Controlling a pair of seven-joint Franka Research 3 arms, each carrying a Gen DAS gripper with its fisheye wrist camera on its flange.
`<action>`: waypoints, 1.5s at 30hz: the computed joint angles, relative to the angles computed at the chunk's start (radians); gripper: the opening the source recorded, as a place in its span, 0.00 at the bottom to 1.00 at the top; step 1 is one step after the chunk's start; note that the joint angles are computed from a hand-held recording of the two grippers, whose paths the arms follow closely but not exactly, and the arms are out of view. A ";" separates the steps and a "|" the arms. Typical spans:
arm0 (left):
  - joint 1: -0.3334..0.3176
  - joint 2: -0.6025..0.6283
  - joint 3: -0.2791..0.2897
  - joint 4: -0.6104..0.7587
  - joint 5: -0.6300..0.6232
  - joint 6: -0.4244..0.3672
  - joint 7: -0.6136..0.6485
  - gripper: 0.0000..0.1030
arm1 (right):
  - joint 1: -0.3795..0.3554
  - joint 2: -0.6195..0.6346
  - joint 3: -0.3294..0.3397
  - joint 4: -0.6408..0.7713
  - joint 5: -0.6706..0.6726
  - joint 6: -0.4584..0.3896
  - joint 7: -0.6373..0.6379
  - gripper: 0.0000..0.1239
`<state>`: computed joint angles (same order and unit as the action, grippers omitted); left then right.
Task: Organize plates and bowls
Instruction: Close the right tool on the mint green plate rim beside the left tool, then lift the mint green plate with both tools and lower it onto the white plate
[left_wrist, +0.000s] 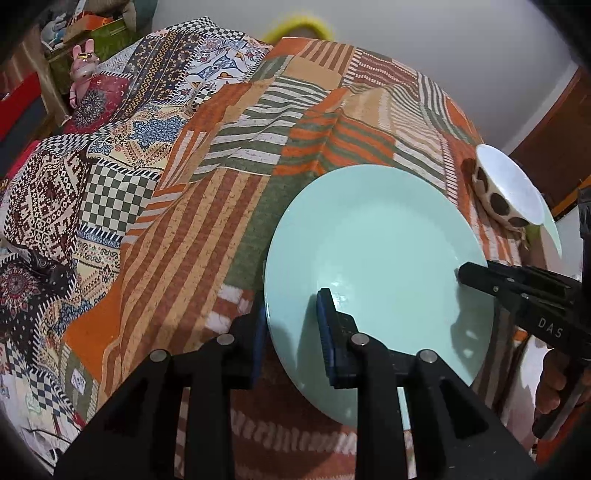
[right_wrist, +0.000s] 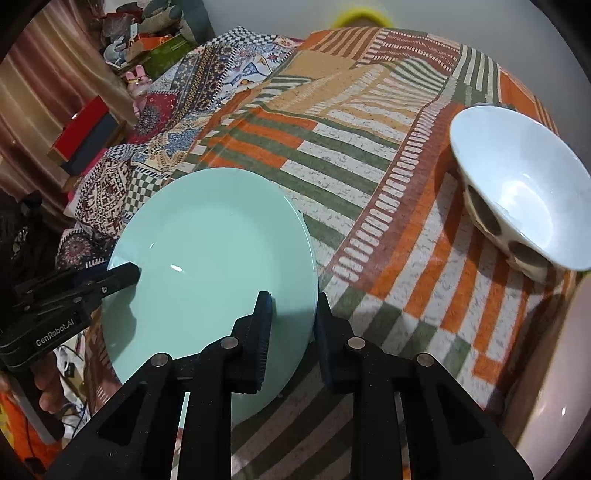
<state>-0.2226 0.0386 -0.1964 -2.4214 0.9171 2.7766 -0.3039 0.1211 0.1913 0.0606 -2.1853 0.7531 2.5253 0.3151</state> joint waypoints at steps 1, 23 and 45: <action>-0.005 -0.011 -0.004 -0.003 0.005 -0.007 -0.010 0.24 | -0.009 -0.013 -0.001 -0.006 0.017 -0.014 -0.012 0.17; -0.116 -0.155 -0.152 0.110 0.043 -0.281 -0.065 0.24 | -0.093 -0.313 -0.159 -0.168 0.284 -0.201 -0.271 0.17; -0.262 -0.019 -0.163 0.289 0.029 -0.377 -0.023 0.23 | -0.205 -0.368 -0.249 -0.228 0.285 -0.264 -0.324 0.17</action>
